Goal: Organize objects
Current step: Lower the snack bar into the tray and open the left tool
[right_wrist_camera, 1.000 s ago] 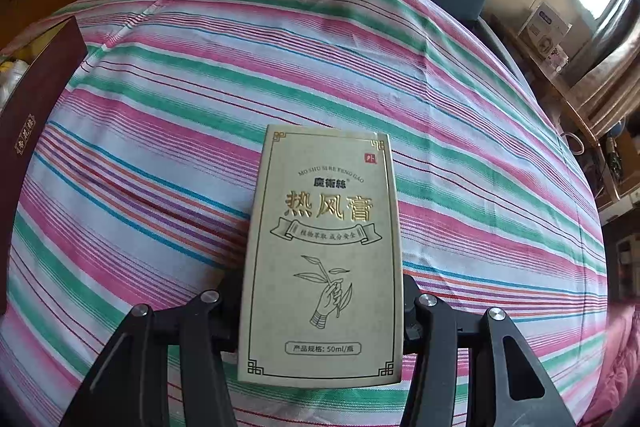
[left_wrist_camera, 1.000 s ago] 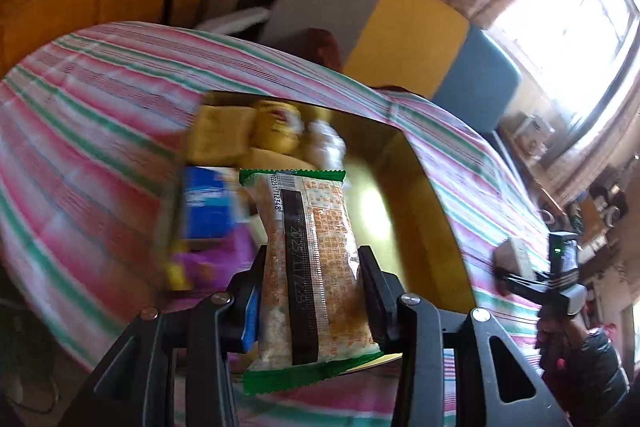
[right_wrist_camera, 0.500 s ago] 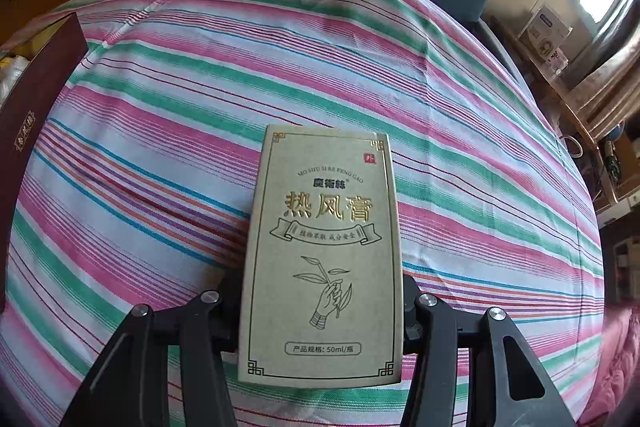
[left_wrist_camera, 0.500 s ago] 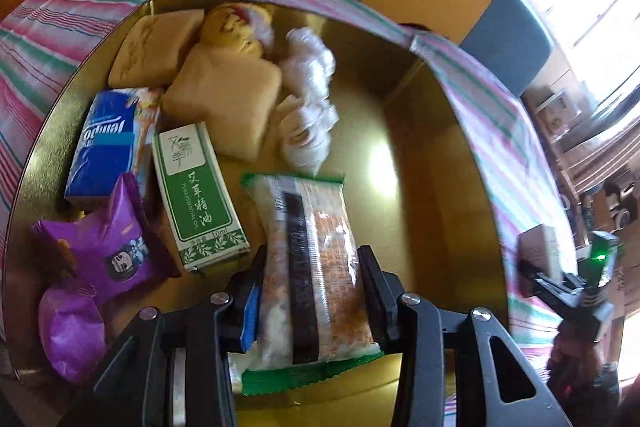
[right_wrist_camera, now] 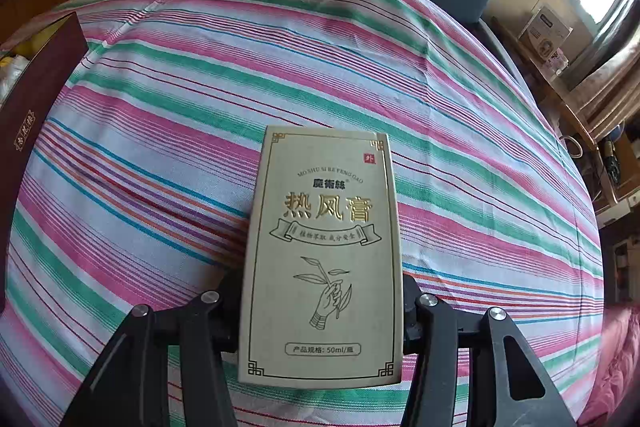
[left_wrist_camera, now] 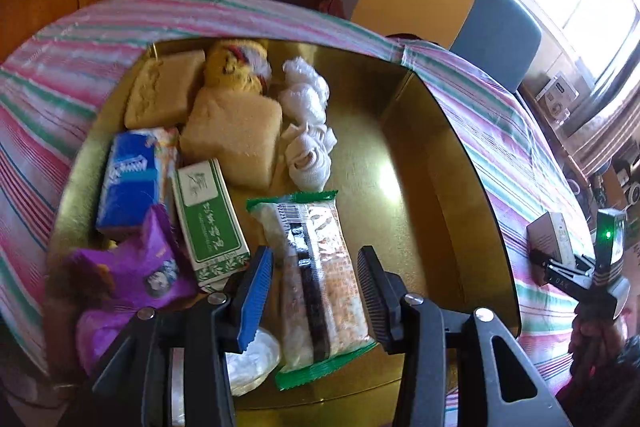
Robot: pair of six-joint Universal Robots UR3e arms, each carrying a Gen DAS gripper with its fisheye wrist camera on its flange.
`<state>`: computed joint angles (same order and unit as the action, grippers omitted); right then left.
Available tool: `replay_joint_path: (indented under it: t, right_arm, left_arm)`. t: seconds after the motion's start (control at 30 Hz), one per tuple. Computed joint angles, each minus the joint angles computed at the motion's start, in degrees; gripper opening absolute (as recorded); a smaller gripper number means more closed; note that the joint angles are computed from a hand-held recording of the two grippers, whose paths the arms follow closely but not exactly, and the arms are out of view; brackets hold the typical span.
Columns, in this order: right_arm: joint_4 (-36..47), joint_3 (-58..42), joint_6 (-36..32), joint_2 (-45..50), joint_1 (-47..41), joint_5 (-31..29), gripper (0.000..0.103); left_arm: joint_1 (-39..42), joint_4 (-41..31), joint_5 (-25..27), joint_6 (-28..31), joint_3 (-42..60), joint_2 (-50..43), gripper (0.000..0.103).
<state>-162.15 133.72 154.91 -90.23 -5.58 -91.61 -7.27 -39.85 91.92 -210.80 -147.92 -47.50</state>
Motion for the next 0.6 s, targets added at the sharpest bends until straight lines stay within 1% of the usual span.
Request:
replay_joint_path:
  t: [0.03,0.07,0.1,0.17,0.27,0.3,0.37,0.5,0.6]
  right_arm:
    - [0.13,-0.09,0.07,0.0,0.05,-0.04,0.053]
    - [0.6,-0.3,0.17,-0.09,-0.01,0.04,0.053]
    - [1.77,-0.83,0.41,-0.25,-0.33,0.46,0.053]
    - [4.95,-2.25,0.94,-0.44,-1.81,2.29,0.053]
    - [9.46,-3.46,1.19,-1.48,-4.31,5.6,0.054]
    - [10.04,-3.39,1.41,-1.97,-4.38,5.97,0.056]
    - [9.92,-2.98,1.3,-2.68,-4.18,6.34,0.061]
    - [9.69,-2.25,0.84,-4.42,-4.14,7.59,0.07]
    - [9.11,-1.67,1.32,-5.89,-5.07,8.48,0.071]
  left_arm:
    - [0.32,-1.73,0.57,1.06,0.22,1.9,0.044]
    - [-0.53,-2.13,1.91,1.29,0.32,2.36,0.044]
    - [-1.63,-4.2,3.44,1.51,0.69,4.14,0.044]
    - [-6.01,-4.88,7.43,-0.39,2.57,3.01,0.044]
    - [-9.64,-6.99,11.69,-1.85,3.53,4.37,0.044]
    - [-9.75,-8.06,12.34,-1.62,3.95,5.2,0.044]
    - [-12.46,-9.99,15.04,-3.19,5.05,5.74,0.044]
    - [-13.46,-11.82,15.93,-4.12,6.0,6.37,0.044]
    - [-14.52,-12.35,16.75,-4.58,6.28,6.41,0.044]
